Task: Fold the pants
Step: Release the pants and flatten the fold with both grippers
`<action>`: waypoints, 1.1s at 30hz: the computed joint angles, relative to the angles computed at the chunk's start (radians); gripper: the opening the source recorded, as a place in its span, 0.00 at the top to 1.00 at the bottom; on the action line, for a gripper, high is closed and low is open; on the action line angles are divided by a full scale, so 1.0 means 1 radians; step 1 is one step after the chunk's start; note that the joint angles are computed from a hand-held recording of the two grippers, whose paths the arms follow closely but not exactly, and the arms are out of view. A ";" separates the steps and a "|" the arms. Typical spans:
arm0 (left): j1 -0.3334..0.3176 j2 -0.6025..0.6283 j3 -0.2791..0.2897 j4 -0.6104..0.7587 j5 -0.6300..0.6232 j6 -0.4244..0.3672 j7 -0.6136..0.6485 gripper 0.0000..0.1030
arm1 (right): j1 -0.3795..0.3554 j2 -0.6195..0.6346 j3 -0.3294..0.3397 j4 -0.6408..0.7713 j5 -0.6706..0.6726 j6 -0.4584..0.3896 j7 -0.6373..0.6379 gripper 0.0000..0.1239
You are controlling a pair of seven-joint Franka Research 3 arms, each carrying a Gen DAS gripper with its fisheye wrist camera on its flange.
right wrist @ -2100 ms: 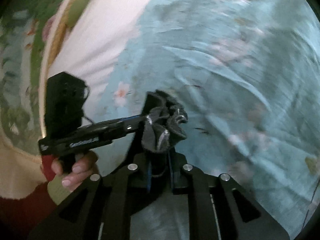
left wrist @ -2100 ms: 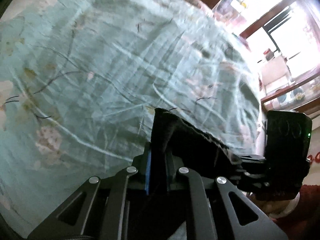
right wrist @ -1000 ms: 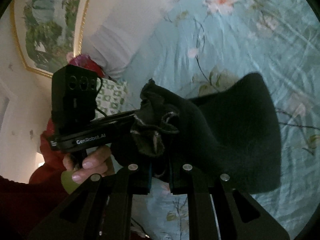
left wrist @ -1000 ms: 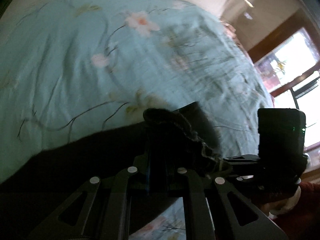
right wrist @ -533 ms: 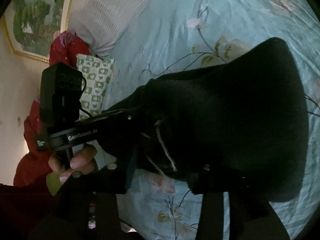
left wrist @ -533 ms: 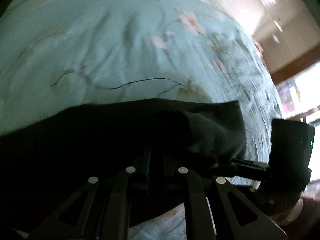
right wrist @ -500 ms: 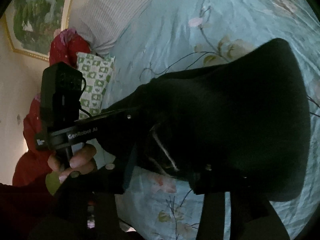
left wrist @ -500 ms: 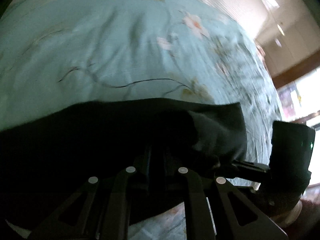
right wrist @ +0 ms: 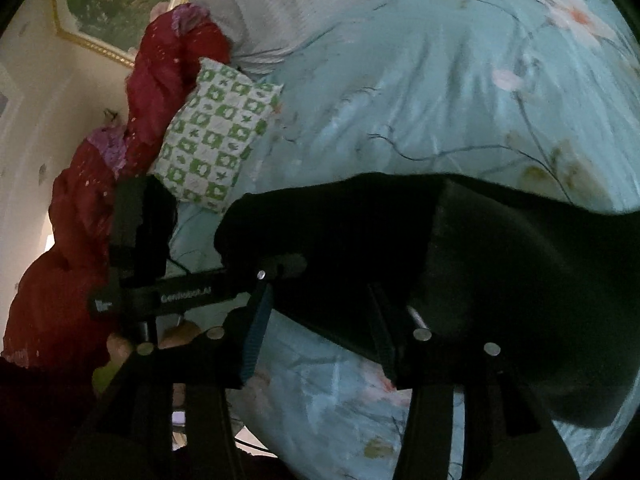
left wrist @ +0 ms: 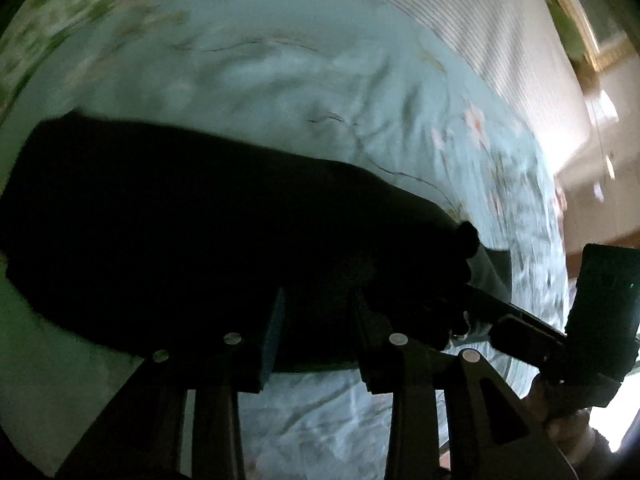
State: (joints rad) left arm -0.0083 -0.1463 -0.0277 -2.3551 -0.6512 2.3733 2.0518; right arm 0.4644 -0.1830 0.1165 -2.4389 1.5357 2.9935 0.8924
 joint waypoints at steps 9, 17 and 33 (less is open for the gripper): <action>0.052 -0.077 0.055 -0.103 0.044 0.094 -0.138 0.67 | -0.013 0.092 -0.004 0.091 -0.239 -0.067 0.131 0.49; 0.093 -0.100 0.103 -0.144 0.046 0.083 -0.200 0.64 | -0.043 0.190 0.006 0.205 -0.413 -0.149 0.197 0.49; 0.152 -0.032 0.125 -0.101 -0.030 0.055 -0.285 0.44 | -0.092 0.399 0.033 0.468 -0.747 -0.306 0.336 0.49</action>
